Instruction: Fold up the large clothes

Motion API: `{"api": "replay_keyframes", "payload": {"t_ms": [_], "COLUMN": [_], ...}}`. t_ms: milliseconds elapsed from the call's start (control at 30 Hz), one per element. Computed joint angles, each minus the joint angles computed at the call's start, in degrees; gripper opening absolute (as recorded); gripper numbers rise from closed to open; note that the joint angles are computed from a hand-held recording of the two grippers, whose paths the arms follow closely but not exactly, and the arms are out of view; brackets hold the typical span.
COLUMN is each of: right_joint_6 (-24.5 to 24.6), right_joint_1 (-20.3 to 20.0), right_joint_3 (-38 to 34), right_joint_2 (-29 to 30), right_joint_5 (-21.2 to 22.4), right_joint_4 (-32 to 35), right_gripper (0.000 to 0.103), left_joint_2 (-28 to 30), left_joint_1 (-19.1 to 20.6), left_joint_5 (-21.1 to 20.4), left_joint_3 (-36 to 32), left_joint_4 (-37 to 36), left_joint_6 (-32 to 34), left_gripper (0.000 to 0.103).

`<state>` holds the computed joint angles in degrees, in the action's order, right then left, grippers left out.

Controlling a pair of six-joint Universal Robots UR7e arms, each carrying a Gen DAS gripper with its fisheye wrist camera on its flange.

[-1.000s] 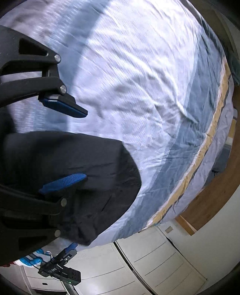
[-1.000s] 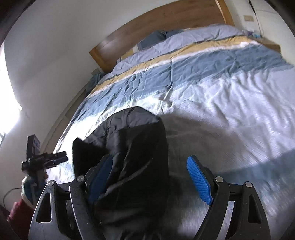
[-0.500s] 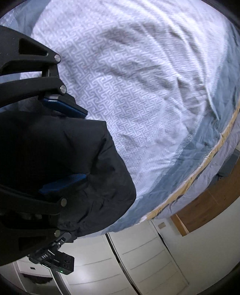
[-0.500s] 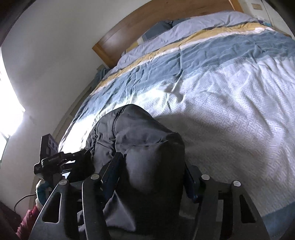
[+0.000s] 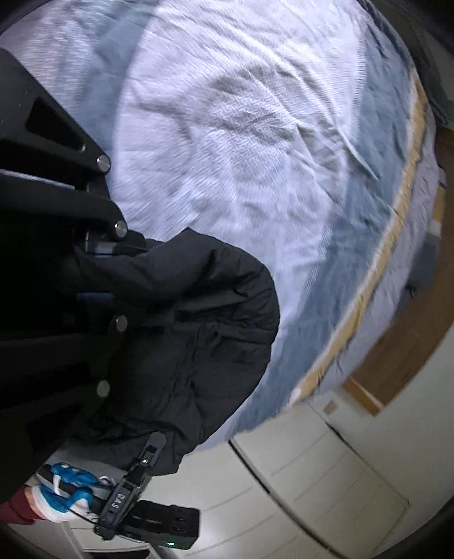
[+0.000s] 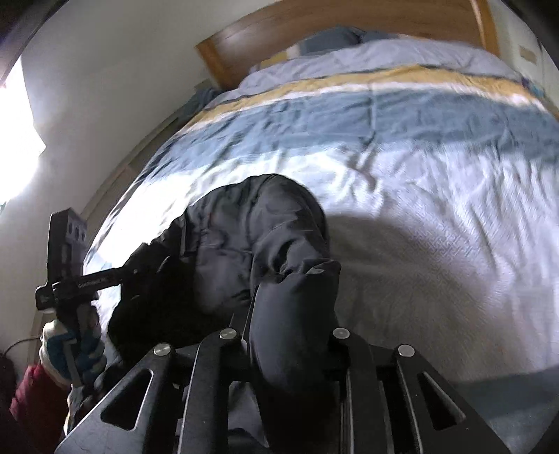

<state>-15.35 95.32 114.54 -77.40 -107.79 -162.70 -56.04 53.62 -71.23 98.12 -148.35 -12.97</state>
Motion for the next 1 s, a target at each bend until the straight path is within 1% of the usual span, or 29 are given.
{"api": "replay_keyframes", "payload": {"t_ms": [67,200,267,333,367,467,500,567,600,633,667,700,733,800,867,933,1000], "right_joint_6": [0.67,1.58,2.54,3.21,3.95,6.19,6.62,8.9,9.58,10.56,11.94,13.4,14.55,16.4,18.23,18.39,17.76], "right_joint_1": [2.64,6.99,9.5,11.33,12.87,16.91,18.09,22.07,23.36,25.56,27.86,29.04,29.78,31.62,32.01,31.31,27.13], "right_joint_3": [1.81,7.18,10.8,13.64,15.82,20.1,20.91,24.16,24.97,26.06,27.41,28.53,29.76,31.83,34.76,36.81,39.97], "right_joint_2": [-3.62,-11.22,-16.26,-20.05,-23.01,-29.02,-30.19,-34.66,-35.56,-36.81,-38.32,-39.59,-41.06,-42.88,-45.12,-46.57,-49.33], "right_joint_5": [-0.58,0.79,2.2,3.87,4.7,6.01,5.82,5.02,4.47,3.07,1.52,1.15,1.14,-0.39,-0.88,-1.74,0.42], "right_joint_4": [2.15,2.92,3.05,2.9,2.97,3.64,3.89,5.12,5.53,6.24,7.43,8.35,9.35,11.22,12.93,14.11,14.7], "right_gripper": [0.019,0.019,0.019,0.019,0.019,0.019,0.019,0.019,0.019,0.019,0.019,0.019,0.019,0.02,0.02,0.02,0.021], "left_joint_2": [-4.2,-12.88,-18.39,-23.25,-26.42,-35.47,-38.29,-44.94,-48.42,-51.21,-53.95,-56.59,-58.47,-63.19,-66.23,-67.9,-68.93], "left_joint_1": [-1.77,-5.1,-7.33,-9.73,-11.46,-16.22,-17.98,-21.83,-23.92,-25.74,-27.27,-28.6,-29.58,-31.9,-33.32,-33.64,-33.05], "left_joint_5": [-0.57,-1.95,-2.22,-1.96,-1.2,0.0,0.5,1.29,2.02,2.9,3.11,3.29,3.64,4.46,5.03,5.22,5.21], "left_joint_3": [3.99,10.37,14.0,17.05,19.02,24.28,25.85,29.43,31.23,32.63,33.86,35.13,36.03,38.37,40.23,41.68,43.56], "left_joint_4": [-0.99,-1.78,-1.76,-1.13,-0.16,3.69,5.14,8.77,11.26,13.83,16.56,19.12,21.1,27.16,31.95,34.54,35.71], "left_joint_6": [-0.93,-4.51,-6.56,-7.42,-8.05,-10.82,-11.82,-14.34,-16.1,-17.78,-19.26,-20.75,-21.95,-24.96,-27.31,-28.41,-29.65], "left_gripper": [0.01,0.01,0.009,0.009,0.009,0.009,0.009,0.009,0.009,0.009,0.009,0.009,0.009,0.009,0.009,0.009,0.008]}}
